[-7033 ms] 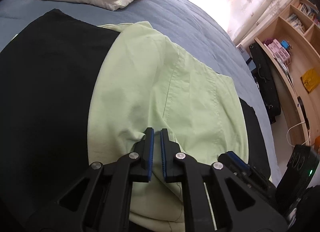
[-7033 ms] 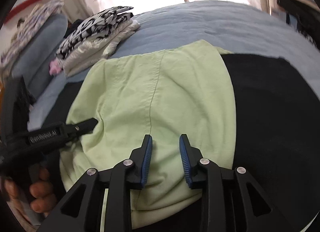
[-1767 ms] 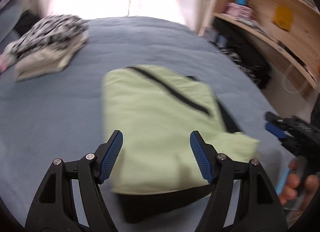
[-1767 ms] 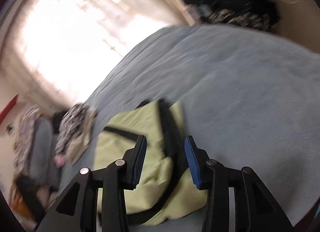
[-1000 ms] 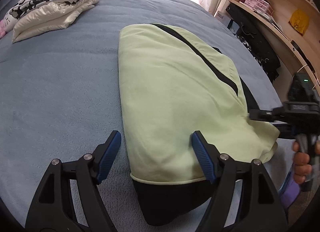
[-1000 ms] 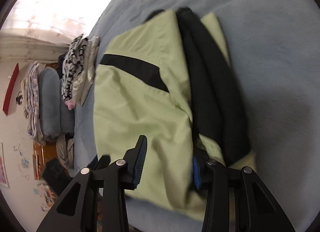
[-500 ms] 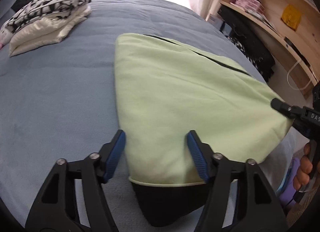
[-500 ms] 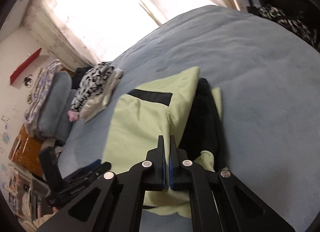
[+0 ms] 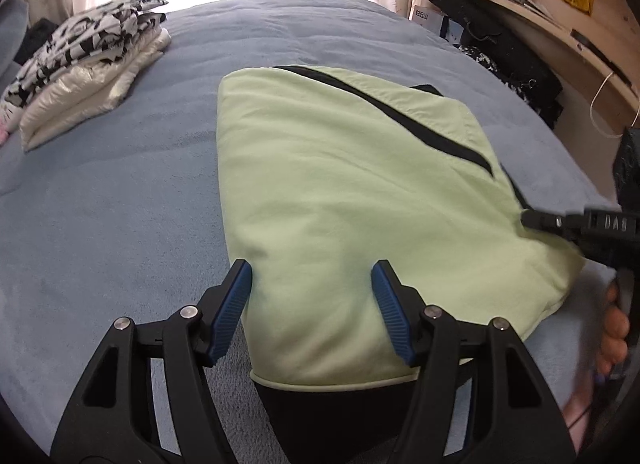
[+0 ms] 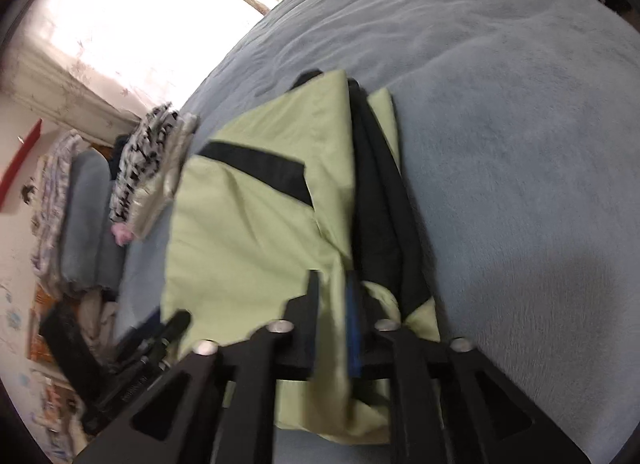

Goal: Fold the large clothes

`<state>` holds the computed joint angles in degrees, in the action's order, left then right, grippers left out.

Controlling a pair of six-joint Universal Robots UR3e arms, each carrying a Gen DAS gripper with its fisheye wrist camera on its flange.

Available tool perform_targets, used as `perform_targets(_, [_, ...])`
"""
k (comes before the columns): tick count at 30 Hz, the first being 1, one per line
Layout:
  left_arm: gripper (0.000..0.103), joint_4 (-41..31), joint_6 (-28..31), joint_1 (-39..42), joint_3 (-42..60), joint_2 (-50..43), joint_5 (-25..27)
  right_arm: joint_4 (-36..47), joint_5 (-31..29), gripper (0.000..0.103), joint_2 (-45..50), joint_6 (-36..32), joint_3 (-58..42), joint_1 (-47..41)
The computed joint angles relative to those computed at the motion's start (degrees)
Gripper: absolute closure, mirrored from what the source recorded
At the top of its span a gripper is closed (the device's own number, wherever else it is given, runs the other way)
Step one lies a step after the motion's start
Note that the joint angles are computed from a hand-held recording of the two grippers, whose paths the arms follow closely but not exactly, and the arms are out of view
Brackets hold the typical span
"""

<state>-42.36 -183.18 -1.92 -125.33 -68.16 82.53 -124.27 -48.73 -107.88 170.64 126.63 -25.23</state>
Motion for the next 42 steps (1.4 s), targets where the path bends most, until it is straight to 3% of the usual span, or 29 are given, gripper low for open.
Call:
perform_targets(2, [0.042,-1.41,0.06,2.57,0.51,1.19,-3.51,-6.56,-1.13,0.062,5.19,5.72,-3.22,2.67])
perform_targets(13, [0.042,-2.57,0.28,16.08,8.86,-11.34,-13.86,-11.60,-4.80,0.063,32.21,11.50,-27.59,11.88])
perform_targets(16, [0.042,-2.99,0.20,17.35,10.98,-15.47,-16.15,-9.22,-5.04,0.098,36.51,7.36,-32.72,13.42])
perform_targets(17, [0.042,-3.42,0.15,17.34,12.15,-16.73,-16.76,-11.42,-6.85,0.100,35.95,7.82,-32.18,13.63])
perform_targets(21, [0.039,-0.11,-1.09,13.91,13.63,-19.13,-14.14,-23.30,-14.76,0.102,29.77,10.55,-25.29,13.61])
perform_targets(25, [0.032,6.73,-3.56,7.25,14.29,-24.32,-4.97,-18.42,-19.33,0.102,34.73,8.55,-28.63,14.99])
perform_targets(28, [0.030,7.00,-3.87,6.26,15.14,-25.83,-3.85,-16.39,-20.36,0.102,34.87,9.11,-30.76,15.35])
perform_targets(30, [0.030,6.34,-3.82,6.89,15.24,-25.56,-4.61,-11.87,-21.36,0.097,34.19,10.05,-33.62,15.59])
perform_targets(32, [0.030,4.96,-3.93,7.09,15.62,-24.68,-4.60,-8.14,-24.56,0.078,31.17,11.56,-35.02,16.58])
perform_targets(34, [0.031,2.22,-5.06,7.36,16.53,-22.75,-4.68,-9.03,-26.34,0.067,27.28,12.39,-33.63,17.64])
perform_targets(37, [0.031,1.22,-5.17,7.95,14.63,-17.00,-5.00,-12.68,-26.49,0.067,21.84,12.90,-30.14,20.27])
perform_targets(40, [0.032,-0.90,-5.47,7.03,14.03,-11.69,-2.85,-12.14,-21.89,0.067,16.57,13.17,-27.41,21.70])
perform_targets(42, [0.048,-2.78,-6.11,6.07,13.84,-8.99,-0.56,-11.97,-20.21,0.067,15.20,13.83,-26.47,23.37])
